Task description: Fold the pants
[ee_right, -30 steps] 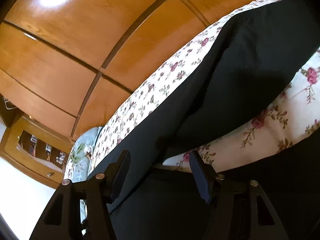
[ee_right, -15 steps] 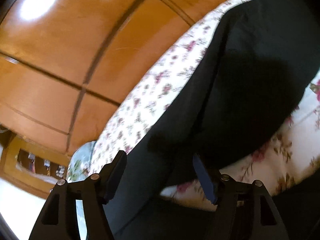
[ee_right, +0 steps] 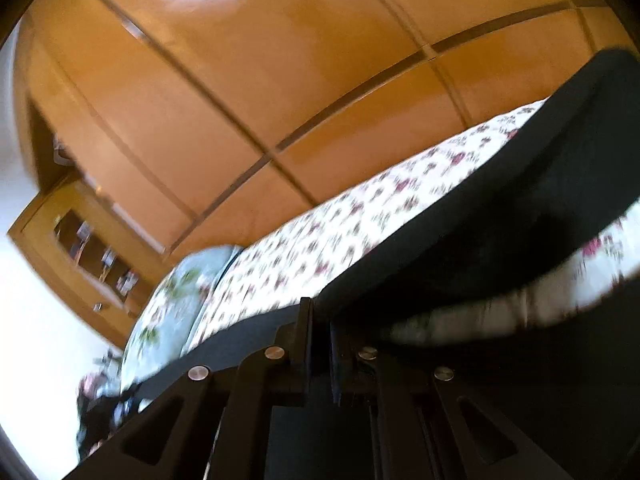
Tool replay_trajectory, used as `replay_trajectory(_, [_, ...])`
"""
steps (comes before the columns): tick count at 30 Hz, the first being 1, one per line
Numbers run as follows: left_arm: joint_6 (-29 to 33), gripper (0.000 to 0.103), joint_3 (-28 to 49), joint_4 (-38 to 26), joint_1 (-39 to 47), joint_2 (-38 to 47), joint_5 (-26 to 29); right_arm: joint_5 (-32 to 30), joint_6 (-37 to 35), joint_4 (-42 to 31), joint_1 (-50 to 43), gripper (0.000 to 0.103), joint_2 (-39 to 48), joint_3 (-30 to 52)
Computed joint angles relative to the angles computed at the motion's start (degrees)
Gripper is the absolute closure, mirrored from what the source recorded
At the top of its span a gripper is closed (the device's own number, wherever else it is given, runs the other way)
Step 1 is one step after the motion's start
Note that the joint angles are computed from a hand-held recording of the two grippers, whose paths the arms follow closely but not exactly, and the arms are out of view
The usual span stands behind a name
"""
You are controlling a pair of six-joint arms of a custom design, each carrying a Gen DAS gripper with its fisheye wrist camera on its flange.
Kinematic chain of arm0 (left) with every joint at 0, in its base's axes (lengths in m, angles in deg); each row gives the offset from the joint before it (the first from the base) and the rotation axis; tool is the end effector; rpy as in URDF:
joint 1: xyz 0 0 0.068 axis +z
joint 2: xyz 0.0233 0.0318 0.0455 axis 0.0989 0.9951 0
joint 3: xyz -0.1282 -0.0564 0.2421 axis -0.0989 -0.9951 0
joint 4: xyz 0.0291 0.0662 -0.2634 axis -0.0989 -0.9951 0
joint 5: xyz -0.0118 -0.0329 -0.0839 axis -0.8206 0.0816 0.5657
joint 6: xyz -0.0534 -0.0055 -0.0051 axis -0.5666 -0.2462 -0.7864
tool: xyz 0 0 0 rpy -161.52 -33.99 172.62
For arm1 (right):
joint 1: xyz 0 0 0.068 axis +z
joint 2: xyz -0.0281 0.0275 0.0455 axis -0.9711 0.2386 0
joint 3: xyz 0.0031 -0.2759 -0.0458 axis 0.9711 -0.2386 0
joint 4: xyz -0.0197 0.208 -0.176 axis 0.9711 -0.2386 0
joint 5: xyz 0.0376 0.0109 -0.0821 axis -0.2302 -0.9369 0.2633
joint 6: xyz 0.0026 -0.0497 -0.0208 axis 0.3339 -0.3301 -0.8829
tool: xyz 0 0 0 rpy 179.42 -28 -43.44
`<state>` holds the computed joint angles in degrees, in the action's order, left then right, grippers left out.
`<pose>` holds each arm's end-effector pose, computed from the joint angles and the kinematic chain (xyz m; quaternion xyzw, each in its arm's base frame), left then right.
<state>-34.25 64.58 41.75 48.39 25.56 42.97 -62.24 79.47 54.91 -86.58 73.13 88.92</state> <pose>0.2149 0.1562 0.1308 -0.3295 0.7493 -0.4319 0.3786 0.2207 -0.0181 0.1824 0.0895 0.8450 0.3363 0.4060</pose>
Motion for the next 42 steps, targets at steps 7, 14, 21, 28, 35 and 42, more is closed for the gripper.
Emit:
replay_trajectory(7, [7.3,0.094,1.6,-3.3,2.0,9.9,-4.2,4.8,-3.8,3.1,6.3,0.096,2.1,-10.7])
replay_trajectory(14, [9.7,0.078,-0.3,-1.0,2.4,10.6,0.5,-2.4,-4.0,8.9,-0.3,0.091,7.3,-13.5])
replay_trajectory(21, [10.9,0.061,-1.2,-3.6,4.1,11.6,6.2,-7.8,-2.0,4.7,-7.6,0.065,2.2,-14.8])
replay_trajectory(28, [6.3,0.074,-3.7,1.9,0.5,9.2,-0.6,-11.3,1.2,2.8,-10.4,0.056,-2.8,-16.6])
replay_trajectory(35, [7.1,0.080,-4.9,2.4,-1.5,6.5,-3.7,-13.9,2.4,-0.2,-8.6,0.045,-9.1,-19.0])
replay_trajectory(42, [4.6,0.092,-4.7,3.8,-3.2,7.4,-4.6,-9.5,12.5,16.5,-7.5,0.051,3.1,-18.6])
